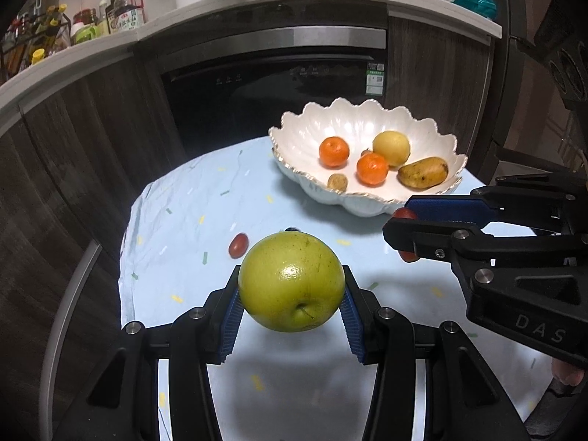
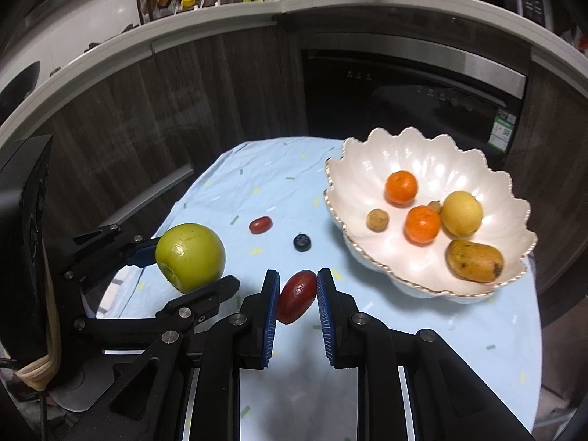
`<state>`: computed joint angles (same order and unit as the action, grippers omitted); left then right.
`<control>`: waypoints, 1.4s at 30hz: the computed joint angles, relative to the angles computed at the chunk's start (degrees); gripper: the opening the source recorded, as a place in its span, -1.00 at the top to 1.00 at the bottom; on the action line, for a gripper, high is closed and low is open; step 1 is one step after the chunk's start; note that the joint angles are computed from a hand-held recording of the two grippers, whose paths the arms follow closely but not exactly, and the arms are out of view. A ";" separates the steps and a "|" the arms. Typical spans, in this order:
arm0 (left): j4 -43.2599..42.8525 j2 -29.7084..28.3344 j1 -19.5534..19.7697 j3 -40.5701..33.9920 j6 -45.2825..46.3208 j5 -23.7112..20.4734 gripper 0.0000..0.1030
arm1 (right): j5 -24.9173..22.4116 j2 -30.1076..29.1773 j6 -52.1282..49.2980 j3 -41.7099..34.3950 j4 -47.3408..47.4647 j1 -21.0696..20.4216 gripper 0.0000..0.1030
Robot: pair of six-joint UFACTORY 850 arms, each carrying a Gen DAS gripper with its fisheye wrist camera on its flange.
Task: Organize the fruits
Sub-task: 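Lift the green apple and red date and carry both over the white bowl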
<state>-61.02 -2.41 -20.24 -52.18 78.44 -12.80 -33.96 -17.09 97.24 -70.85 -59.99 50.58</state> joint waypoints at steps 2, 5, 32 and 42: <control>0.47 0.64 -0.54 0.06 -0.64 0.10 0.08 | -0.77 0.99 0.64 0.72 -0.46 0.21 0.56; 1.27 1.48 -1.29 0.13 -1.68 0.25 0.08 | -2.05 2.47 2.33 1.87 -1.64 0.60 0.56; 13.55 1.08 -8.75 -4.81 -17.57 1.44 0.08 | -8.46 13.43 11.68 10.94 -7.51 0.12 0.56; 18.97 -1.57 -9.95 -8.05 -23.88 1.73 0.08 | -7.23 14.65 11.91 11.96 -8.04 -2.41 0.56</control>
<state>-42.05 -3.98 -30.18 -60.24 54.56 -11.07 -41.19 -2.44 109.15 -58.89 -68.04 48.17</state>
